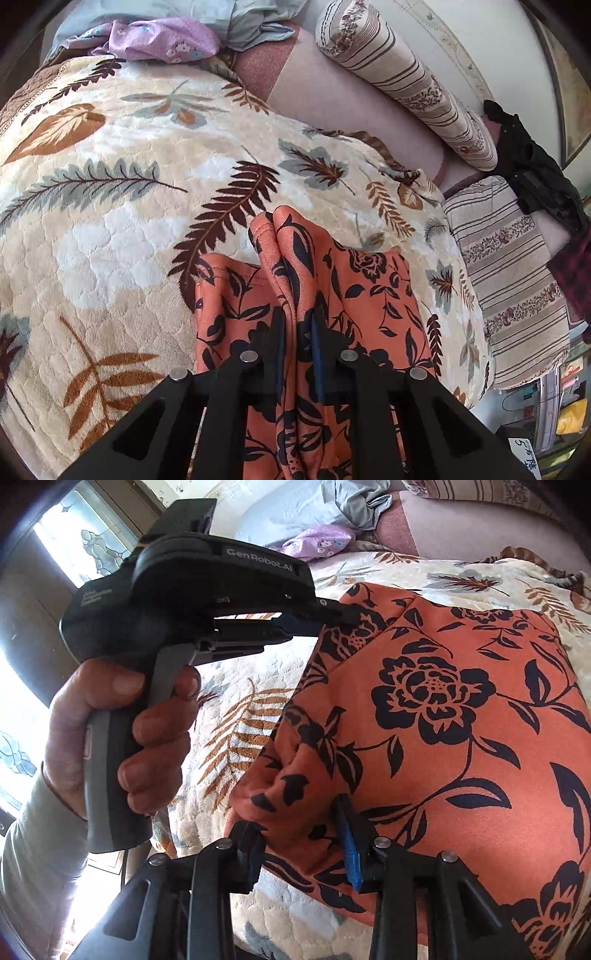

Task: Fold small clothes
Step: 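Fold the held strip end over the blouse with both grippers and release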

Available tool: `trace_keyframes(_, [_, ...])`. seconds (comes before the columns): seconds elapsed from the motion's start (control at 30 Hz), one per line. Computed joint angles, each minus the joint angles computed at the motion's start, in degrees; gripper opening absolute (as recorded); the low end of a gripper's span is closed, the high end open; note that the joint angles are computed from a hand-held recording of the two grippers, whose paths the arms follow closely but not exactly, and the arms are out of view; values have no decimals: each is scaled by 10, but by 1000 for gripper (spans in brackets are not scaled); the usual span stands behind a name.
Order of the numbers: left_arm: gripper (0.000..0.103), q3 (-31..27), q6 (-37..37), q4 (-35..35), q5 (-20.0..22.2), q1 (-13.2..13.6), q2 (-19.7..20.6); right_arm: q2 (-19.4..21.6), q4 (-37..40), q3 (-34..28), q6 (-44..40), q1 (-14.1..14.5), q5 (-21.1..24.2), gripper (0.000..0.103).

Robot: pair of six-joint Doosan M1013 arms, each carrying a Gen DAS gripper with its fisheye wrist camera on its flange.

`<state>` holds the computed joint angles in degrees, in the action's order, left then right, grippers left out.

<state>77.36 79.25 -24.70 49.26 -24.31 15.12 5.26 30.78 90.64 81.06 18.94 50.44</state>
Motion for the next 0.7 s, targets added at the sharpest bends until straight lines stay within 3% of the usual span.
trace_keyframes(0.1, [13,10,-4,14,-20,-3,-17,-10,17,3,-12,-1,-4,26])
trace_keyframes(0.2, [13,19,-7,37,-39,-4,-32,-15,21,-4,-28,7,-1,25])
trace_keyframes(0.27, [13,19,-17,40,-20,3,-24,-3,-13,-16,-15,19,17,26])
trace_keyframes(0.33, [15,15,-47,42,34,12,-3,17,-40,-26,4,25,49,38])
trace_keyframes(0.37, [20,15,-74,66,54,11,5,19,-28,-21,-2,23,54,44])
trace_keyframes(0.4, [41,23,-83,75,59,12,6,11,-6,-8,-20,21,41,55])
trace_keyframes(0.47, [56,49,-106,81,24,13,-10,-3,32,5,-48,15,35,68])
trace_keyframes(0.5, [56,56,-109,73,15,16,-17,-8,50,11,-61,11,35,72])
trace_keyframes(0.7, [56,88,-114,124,-29,-3,-79,-50,116,52,-70,-26,30,72])
